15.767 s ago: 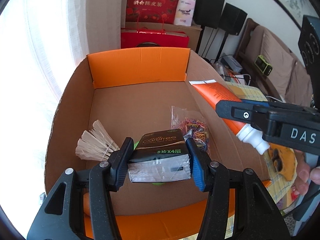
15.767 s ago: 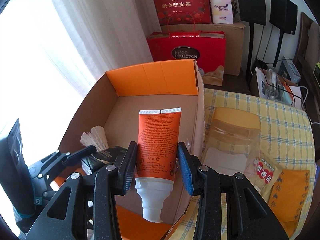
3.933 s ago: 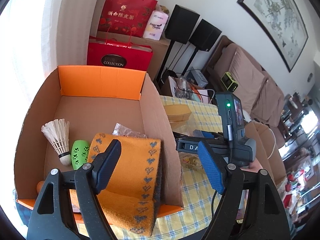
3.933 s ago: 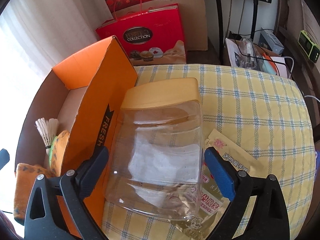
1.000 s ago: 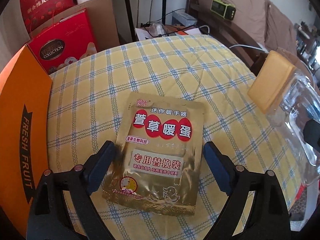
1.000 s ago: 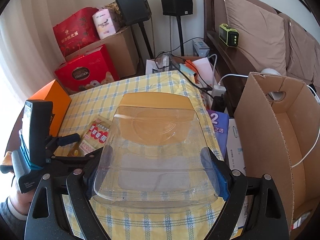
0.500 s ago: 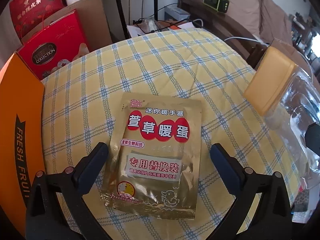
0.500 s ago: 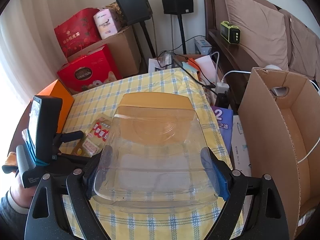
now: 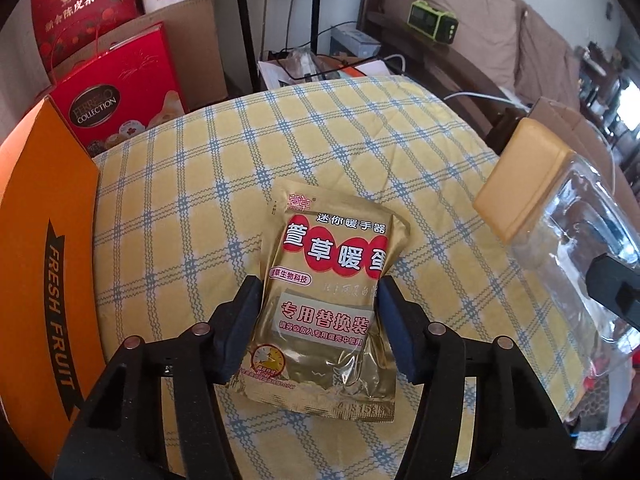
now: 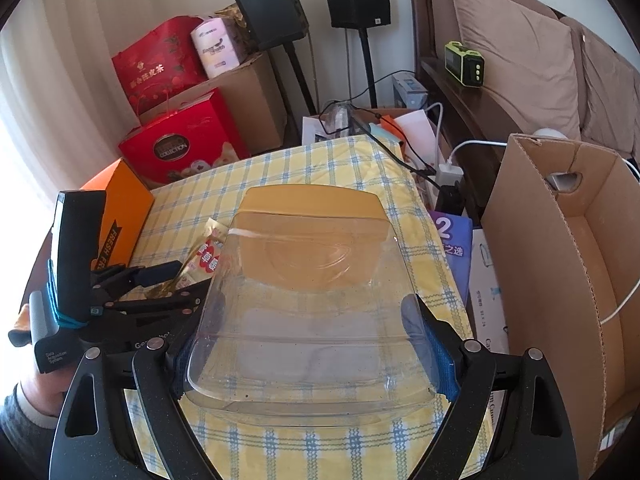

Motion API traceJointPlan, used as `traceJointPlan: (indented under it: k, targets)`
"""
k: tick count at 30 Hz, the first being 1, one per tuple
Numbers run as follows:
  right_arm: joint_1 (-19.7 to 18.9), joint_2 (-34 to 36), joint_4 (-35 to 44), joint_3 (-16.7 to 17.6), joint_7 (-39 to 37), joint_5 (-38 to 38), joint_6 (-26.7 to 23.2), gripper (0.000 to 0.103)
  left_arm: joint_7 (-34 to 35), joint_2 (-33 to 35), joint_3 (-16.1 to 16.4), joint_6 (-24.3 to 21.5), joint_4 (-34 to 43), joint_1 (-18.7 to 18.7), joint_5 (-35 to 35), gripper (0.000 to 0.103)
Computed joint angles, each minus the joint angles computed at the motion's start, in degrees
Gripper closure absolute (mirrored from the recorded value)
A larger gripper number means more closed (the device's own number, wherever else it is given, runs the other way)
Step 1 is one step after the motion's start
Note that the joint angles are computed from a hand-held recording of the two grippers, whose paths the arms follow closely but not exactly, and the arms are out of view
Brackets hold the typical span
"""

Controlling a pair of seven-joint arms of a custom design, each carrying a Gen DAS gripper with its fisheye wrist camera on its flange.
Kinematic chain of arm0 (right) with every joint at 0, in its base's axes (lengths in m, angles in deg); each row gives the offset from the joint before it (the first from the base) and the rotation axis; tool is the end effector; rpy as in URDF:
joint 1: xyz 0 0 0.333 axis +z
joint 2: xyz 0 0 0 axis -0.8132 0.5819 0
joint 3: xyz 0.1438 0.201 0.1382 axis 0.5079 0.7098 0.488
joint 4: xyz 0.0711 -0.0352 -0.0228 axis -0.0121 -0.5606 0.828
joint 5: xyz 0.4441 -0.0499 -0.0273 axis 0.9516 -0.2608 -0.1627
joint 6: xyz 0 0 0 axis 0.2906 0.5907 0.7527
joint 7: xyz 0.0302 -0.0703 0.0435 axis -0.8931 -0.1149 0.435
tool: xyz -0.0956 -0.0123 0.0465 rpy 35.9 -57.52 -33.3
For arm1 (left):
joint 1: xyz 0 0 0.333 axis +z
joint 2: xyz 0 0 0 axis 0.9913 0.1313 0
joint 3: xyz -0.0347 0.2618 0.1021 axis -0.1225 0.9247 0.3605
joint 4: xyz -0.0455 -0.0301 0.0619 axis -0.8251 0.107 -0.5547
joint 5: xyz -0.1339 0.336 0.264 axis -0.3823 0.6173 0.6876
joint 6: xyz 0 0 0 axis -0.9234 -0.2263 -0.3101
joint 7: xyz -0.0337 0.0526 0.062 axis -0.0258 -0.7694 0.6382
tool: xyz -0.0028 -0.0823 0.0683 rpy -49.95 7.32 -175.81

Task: Organize objects
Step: 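Grasp the gold hand-warmer packet with the left tool while the right tool holds the clear box, then carry the gold packet and clear box over the cardboard box with both tools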

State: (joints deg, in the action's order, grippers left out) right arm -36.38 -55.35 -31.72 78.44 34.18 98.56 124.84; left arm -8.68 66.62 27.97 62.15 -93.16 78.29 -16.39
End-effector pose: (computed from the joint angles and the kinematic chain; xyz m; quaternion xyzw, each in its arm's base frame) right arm 0.6200 0.2732 0.4658 -0.7925 0.4973 -0.0881 0.3418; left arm 0.6046 -0.1401 0.4137 -0.7067 0.6579 -0.2030 0.1631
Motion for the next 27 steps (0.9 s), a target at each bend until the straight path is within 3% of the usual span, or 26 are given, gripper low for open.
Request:
traceJointPlan:
  k: [18,27]
  targets:
    - [1.3,-1.1,2.0,0.3,2.2,-3.9,2.8,0.013,-2.5,-11.7,-0.6,2.0,-5.7,0.6,-1.3,0.047]
    - [2.6,-1.2,4.4,0.9,3.9,-5.9,2.6,0.013,-3.3,-21.9,-0.2,3.9,-11.7,2.0,-2.5,0.047]
